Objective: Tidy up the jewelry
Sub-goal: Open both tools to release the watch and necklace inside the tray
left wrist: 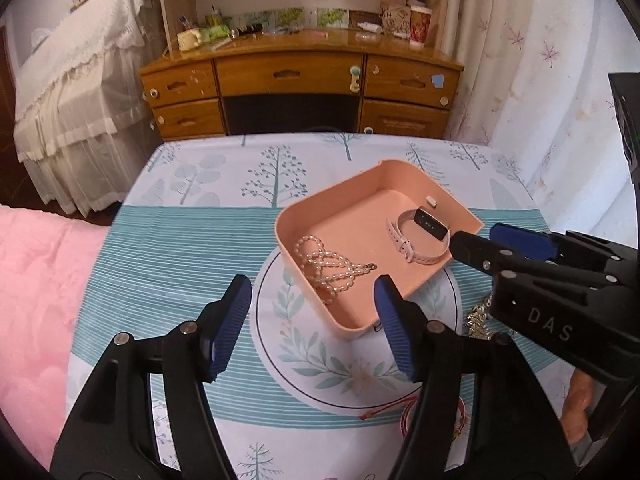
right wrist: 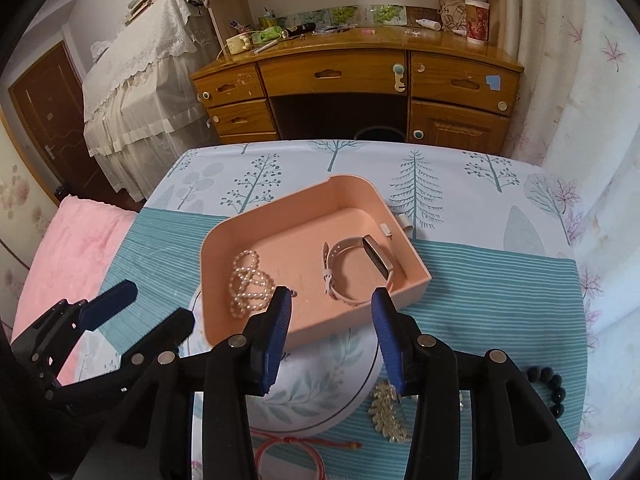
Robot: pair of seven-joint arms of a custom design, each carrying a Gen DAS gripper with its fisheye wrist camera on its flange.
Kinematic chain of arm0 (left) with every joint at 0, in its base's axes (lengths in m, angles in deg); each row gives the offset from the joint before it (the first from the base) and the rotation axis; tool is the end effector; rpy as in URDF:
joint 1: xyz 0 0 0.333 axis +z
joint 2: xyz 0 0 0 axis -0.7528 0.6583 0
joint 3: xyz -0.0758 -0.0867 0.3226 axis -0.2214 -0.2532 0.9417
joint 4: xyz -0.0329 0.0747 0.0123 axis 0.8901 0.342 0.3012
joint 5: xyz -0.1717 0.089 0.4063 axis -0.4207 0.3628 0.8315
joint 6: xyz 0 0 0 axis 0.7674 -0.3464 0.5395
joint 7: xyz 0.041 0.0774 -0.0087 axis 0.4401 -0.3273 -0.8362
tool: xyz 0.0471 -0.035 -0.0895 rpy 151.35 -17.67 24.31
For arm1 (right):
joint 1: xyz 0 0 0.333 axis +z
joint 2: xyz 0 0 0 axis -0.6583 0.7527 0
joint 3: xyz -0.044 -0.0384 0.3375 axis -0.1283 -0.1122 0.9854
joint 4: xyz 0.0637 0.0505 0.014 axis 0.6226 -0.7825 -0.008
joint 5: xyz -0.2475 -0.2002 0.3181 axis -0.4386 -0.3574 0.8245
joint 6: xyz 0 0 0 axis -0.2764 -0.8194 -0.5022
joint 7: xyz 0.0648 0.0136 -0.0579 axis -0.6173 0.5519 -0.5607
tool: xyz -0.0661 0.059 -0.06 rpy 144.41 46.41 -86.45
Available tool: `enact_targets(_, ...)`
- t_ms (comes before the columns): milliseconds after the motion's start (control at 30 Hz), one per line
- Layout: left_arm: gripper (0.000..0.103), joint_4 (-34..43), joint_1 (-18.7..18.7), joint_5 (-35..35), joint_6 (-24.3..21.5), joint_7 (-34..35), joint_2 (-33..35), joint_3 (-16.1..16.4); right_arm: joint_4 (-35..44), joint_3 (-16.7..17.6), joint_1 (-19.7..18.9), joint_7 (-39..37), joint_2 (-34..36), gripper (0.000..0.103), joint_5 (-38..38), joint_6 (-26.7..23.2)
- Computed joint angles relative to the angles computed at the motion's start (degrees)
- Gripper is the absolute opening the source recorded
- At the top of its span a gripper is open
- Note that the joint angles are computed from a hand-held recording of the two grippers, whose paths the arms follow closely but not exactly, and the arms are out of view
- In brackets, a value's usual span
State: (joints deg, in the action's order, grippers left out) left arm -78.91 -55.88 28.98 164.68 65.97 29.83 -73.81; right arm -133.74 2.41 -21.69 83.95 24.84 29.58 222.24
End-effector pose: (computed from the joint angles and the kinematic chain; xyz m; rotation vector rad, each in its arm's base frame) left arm 0.6532 -0.1820 0.4256 -1.4481 2.2108 -0.8199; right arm 0.6629 0.2506 0.4117 -1.5764 2.0677 -0.5558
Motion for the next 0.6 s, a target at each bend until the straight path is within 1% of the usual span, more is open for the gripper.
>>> enact_targets(33, 0.061, -0.50, 0.26, -0.74, 0.34, 0.55, -0.46, -0.31, -0.54, -0.08, 0.13, 0.32, -0.53, 0.046, -0.34, 0.25)
enact_targets(100, 0.061, -1.66, 0.69, -2.24, 0.48, 1.84, -1.69, -0.80, -2.19, -0.39, 0.73, 2.09, -2.06, 0.053, -2.08, 0.68)
enact_targets(233, 0.061, -3.80, 0.59, -3.36, 1.19, 2.97, -3.78, -0.75, -4.96, 0.10, 0.86, 4.18, -4.85, 0.054, -4.60, 1.29)
enact_targets(300, 0.061, -4.80, 0.78, -4.97, 1.37, 4.66, -4.80, -1.05, -6.42, 0.45, 0.87, 5.52, -6.35, 0.054, -6.03, 1.49)
enact_targets(400, 0.061, -5.59, 1.44, -12.26, -0.79, 11.24, -6.42, -2.06, -8.64, 1.03, 0.95, 8.73, -8.68, 0.054, -9.34, 1.31)
enact_targets(433, 0.061, -5.82, 1.55, -15.69, -1.54, 14.17, -6.94, -2.31, -8.92, 1.39, 0.82, 9.17, -9.10, 0.054, -9.91, 0.97)
enact_targets(500, 0.061, -6.82, 1.14, -20.86, -1.52, 18.97, -8.16, -2.36, -10.40, 2.04, 0.72, 10.76, -10.68, 0.054, -11.84, 0.33)
enact_targets(600, 0.061, -8.76, -0.15, -22.24, -0.47, 21.60, -9.86, -1.68, -12.12, 3.22, 0.39, 12.01, -12.50, 0.054, -13.22, -0.76)
